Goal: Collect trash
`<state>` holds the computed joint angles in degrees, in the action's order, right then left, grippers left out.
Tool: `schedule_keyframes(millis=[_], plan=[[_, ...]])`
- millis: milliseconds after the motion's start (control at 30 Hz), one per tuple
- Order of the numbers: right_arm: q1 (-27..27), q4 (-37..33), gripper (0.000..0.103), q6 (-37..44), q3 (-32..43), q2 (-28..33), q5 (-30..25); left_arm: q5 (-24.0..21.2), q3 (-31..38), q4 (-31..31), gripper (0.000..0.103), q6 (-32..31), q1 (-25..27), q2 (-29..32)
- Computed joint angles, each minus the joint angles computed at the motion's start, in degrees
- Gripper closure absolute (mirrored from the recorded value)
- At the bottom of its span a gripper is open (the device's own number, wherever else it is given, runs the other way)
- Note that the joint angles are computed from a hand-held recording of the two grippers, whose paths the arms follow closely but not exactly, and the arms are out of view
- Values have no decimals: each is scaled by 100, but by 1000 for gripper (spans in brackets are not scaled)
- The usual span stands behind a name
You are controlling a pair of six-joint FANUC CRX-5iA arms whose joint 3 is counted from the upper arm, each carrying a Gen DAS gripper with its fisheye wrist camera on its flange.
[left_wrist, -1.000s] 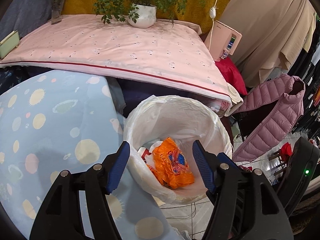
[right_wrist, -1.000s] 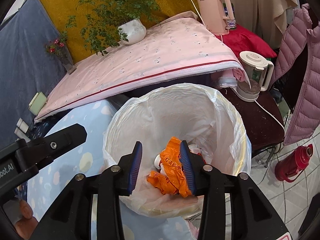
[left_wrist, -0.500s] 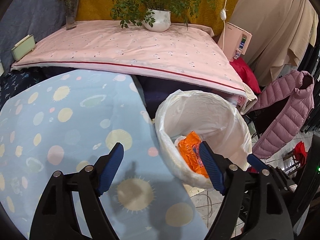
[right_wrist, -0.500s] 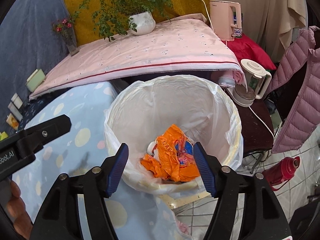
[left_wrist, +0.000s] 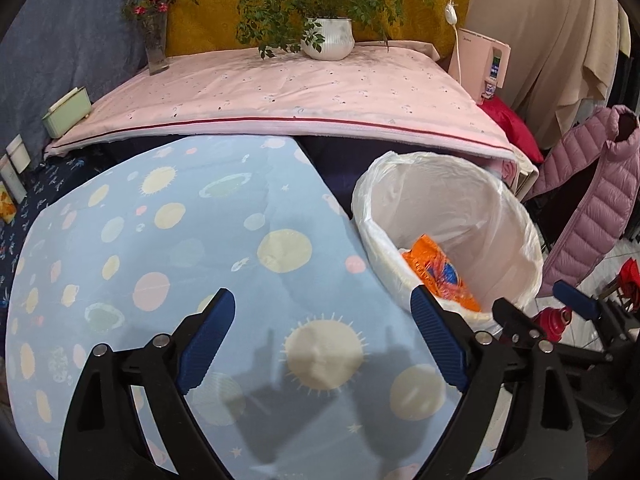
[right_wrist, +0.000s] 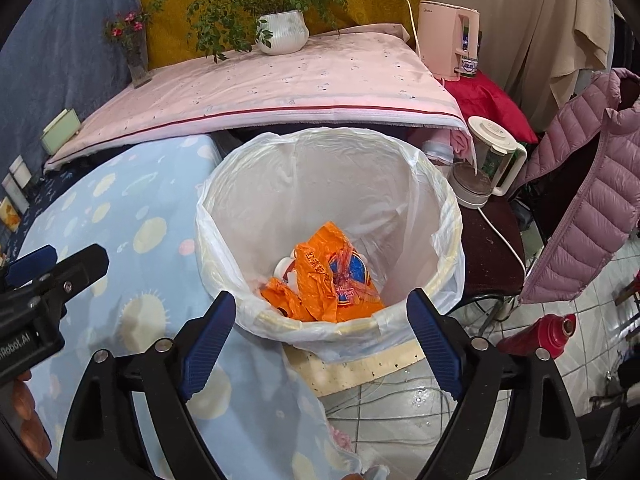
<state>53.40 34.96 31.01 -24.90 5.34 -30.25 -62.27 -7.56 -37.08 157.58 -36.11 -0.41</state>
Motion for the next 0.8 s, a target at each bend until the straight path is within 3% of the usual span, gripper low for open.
schedule_keyframes(millis=[67, 133, 467, 800], plan=[[15, 34, 17, -16, -19, 10, -48, -116, 13, -90, 16, 36, -87, 55], [30, 25, 6, 33, -39, 15, -86, -231, 31, -168, 16, 60, -159, 108], [94, 537, 7, -291, -319, -64, -274, -416, -17, -178, 13, 286, -254, 277], [109, 581, 7, -311, -342, -71, -301, -530, 108, -244, 12, 388, -341, 423]])
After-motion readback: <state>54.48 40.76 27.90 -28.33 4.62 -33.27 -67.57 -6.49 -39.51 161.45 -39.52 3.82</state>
